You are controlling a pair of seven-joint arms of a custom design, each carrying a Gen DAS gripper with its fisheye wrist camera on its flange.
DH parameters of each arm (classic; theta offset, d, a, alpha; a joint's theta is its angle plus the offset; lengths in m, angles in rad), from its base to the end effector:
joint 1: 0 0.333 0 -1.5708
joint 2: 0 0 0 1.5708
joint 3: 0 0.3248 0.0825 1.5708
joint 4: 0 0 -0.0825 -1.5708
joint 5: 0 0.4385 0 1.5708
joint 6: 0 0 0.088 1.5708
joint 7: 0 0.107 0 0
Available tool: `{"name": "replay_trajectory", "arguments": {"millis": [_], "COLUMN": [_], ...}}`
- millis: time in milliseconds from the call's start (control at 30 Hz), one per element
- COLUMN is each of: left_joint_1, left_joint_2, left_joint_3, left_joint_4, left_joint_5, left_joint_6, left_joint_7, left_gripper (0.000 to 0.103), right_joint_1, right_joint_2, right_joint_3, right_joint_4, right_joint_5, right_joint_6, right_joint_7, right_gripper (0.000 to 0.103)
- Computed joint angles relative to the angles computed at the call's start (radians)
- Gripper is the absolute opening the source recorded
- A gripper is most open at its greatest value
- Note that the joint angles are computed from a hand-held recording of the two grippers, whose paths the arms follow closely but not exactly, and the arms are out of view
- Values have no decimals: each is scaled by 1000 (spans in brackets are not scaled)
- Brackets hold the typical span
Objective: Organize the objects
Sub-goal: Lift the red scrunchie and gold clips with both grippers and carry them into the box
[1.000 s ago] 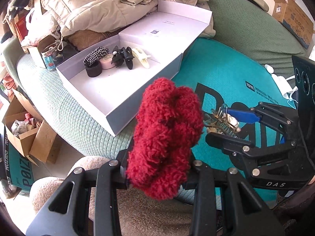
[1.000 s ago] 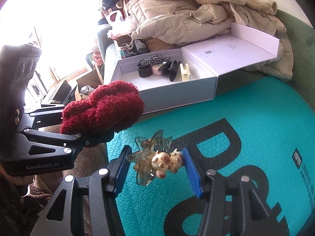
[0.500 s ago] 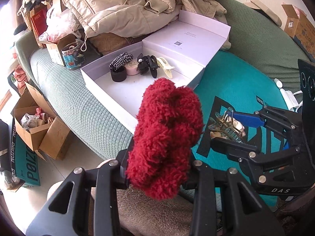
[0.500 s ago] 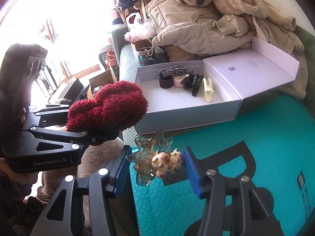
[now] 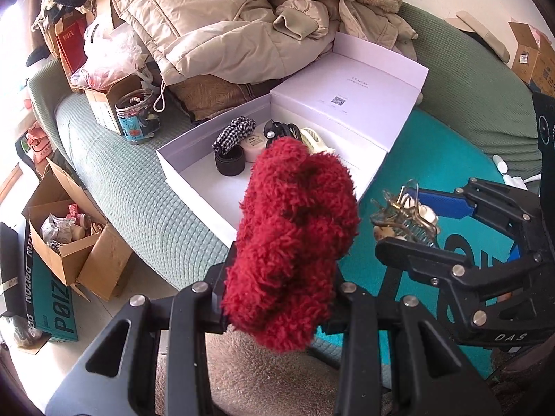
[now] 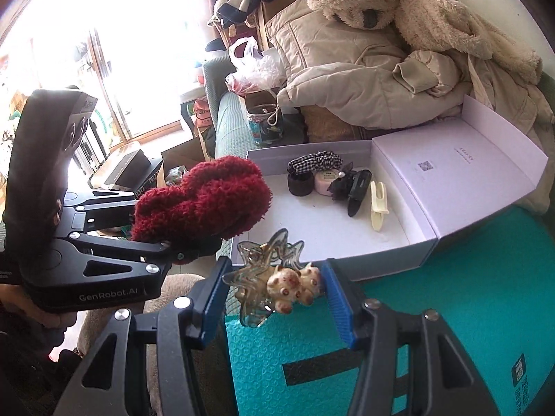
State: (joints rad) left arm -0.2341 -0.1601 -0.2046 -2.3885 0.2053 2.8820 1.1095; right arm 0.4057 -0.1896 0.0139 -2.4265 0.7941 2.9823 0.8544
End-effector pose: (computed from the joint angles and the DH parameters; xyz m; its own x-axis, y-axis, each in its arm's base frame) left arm 0.5028 -0.2507 0.4294 -0.1943 -0.9771 0.0869 -0.7876 0.1026 -0.6075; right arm 0.5133 0.1745 0.4262 0.4314 -0.8931 -0.1274 -0.6729 -0.2245 -0.7048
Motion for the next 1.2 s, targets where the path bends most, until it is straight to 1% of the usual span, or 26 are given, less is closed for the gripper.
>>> {"name": "replay_trajectory", "arguments": {"millis": [167, 533, 800, 1200], "left_joint_1": [12, 53, 92, 115], "left_joint_2": [60, 216, 332, 461], "left_joint_3": [15, 10, -10, -27], "left_joint_4": [59, 207, 317, 447], "left_joint_5": [-14, -80, -132, -119], "left_joint_6": [-5, -23, -51, -91], "left_joint_7": [41, 166, 257, 324], "left_gripper": [33, 33, 33, 33], "right_joint_1": [-4, -84, -137, -184], "right_joint_2": [58, 192, 283, 384], "right_joint_3": [-6, 40, 70, 100], "right_joint_4": [70, 211, 294, 386], "right_joint_5": [30, 61, 25, -56], "right_joint_6": [-18, -64, -84, -99], "right_joint_7": [-44, -96, -77, -21], "right_gripper": [54, 54, 54, 54]}}
